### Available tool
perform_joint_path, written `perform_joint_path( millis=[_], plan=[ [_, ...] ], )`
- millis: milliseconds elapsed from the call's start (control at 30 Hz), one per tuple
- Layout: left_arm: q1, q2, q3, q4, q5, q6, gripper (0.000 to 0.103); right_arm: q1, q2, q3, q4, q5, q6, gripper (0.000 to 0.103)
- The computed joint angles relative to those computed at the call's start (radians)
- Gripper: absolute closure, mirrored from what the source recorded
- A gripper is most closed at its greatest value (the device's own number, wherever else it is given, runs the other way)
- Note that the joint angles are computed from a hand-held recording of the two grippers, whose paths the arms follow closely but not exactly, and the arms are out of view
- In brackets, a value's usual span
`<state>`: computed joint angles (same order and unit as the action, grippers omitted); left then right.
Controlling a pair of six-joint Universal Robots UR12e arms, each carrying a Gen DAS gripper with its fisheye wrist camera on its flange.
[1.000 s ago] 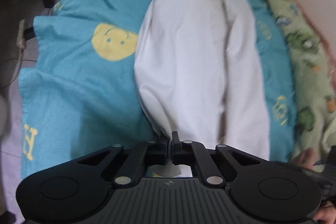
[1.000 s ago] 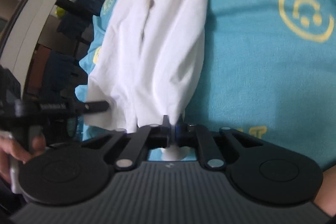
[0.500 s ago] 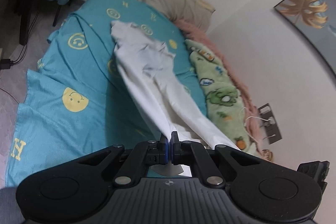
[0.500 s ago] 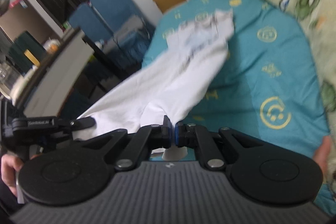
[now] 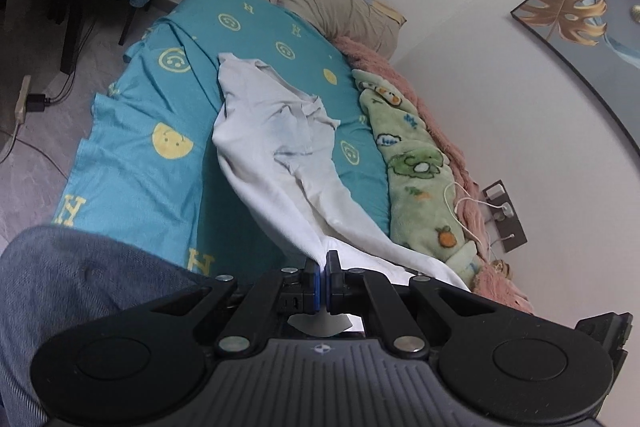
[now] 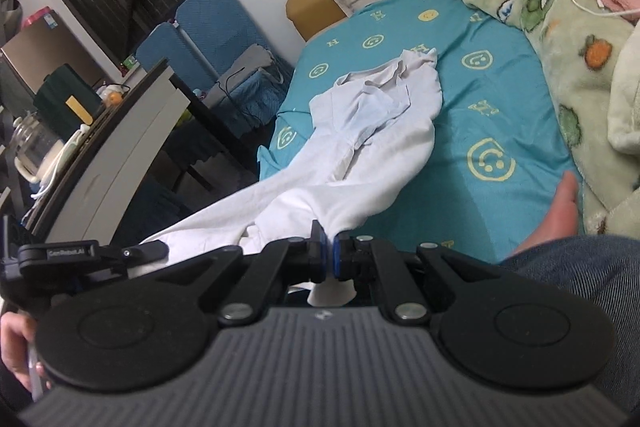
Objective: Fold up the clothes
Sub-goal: 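Fold the hem up toward the collar with both grippers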
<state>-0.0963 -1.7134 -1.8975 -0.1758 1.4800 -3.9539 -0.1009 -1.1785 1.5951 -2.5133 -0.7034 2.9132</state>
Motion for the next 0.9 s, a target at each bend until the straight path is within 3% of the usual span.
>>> perform_joint_path(
  millis=[167, 367, 633, 800, 900],
  plan=[
    [0.017, -0.081, 0.089, -0.015, 0.039, 0.038, 0.101, 0.034, 0.071, -0.083, -0.055, -0.058, 0.077, 0.096],
    [0.033, -0.223, 0.256, -0.078, 0.173, 0.146, 0.100, 0.097, 0.222, -0.261, -0.110, -0.142, 0.111, 0.096],
    [0.048, -0.419, 0.430, -0.025, 0.298, 0.271, 0.100, 0.164, 0.429, -0.502, -0.166, -0.253, 0.113, 0.096],
    [0.050, -0.526, 0.491, 0.039, 0.356, 0.394, 0.100, 0.181, 0.532, -0.599, -0.212, -0.270, 0.074, 0.096],
    [0.061, -0.570, 0.543, -0.054, 0.337, 0.366, 0.100, 0.192, 0.580, -0.663, -0.142, -0.307, 0.082, 0.096]
  ],
)
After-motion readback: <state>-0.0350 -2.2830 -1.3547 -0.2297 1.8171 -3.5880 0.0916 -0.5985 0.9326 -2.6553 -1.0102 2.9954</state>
